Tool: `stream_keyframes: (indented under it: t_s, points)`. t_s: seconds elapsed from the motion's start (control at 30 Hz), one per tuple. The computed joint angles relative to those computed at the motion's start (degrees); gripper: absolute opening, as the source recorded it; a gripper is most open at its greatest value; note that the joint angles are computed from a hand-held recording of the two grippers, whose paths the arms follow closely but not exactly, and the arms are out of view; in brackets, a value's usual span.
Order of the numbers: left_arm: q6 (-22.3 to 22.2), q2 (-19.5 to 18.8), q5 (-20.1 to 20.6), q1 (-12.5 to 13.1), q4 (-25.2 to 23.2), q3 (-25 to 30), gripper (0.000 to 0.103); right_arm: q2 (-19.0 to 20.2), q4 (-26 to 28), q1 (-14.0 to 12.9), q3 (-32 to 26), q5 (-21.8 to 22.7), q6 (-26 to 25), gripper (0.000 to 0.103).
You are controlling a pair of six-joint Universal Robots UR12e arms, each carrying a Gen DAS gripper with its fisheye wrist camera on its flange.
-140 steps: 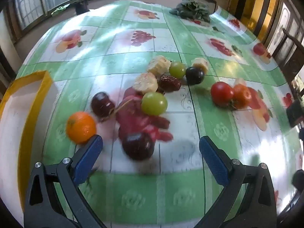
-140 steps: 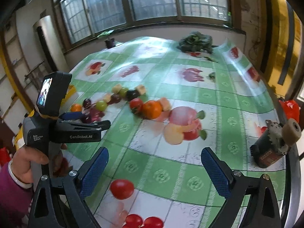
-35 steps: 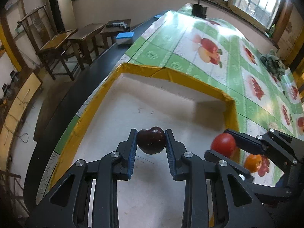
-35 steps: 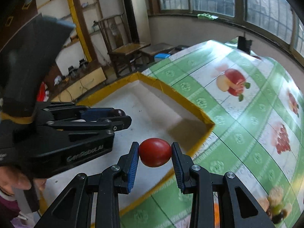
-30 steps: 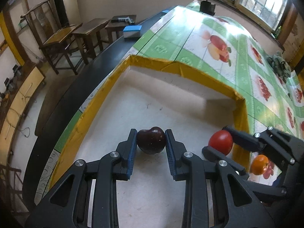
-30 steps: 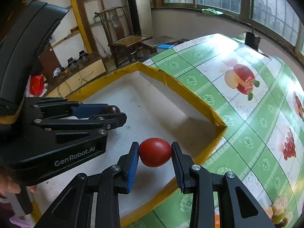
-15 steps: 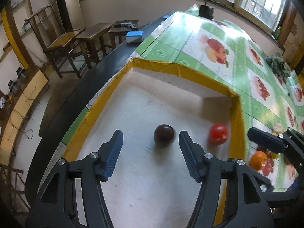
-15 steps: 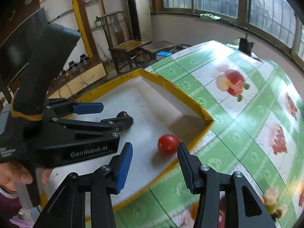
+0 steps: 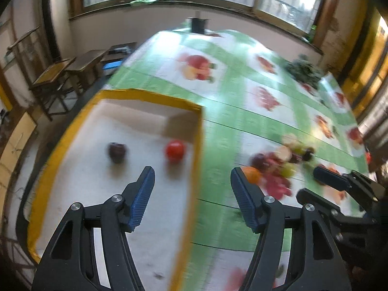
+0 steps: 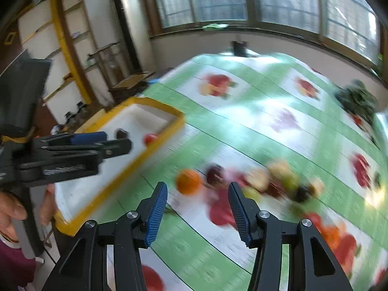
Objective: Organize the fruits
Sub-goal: 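Open both grippers to drop the plum and tomato in the tray, then grasp the orange with the left gripper while the right gripper grasps the green grape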
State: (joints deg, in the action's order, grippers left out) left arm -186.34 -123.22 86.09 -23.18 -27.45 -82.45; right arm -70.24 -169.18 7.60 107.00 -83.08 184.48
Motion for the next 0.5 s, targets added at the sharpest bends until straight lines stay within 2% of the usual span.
stream_keyframes:
  t_s: [0.1,0.23,0.5]
  points:
    - [0.91,-0.48,-0.8,-1.09,0.12,0.37,0.065,-1.47,-0.38,-1.42,2.77,-1.13,1.3,0.051]
    - [2.41,-1.58,-2.16,-2.28,-2.66,1.76,0.065,-2.71,-0.74,-3.02,5.73,-1.28,3.93,0.051]
    - [4.13,-4.06,0.84,-3.44,-5.53,4.44,0.065,-3.02,-1.6,-4.34,7.73,0.14,4.1,0.051]
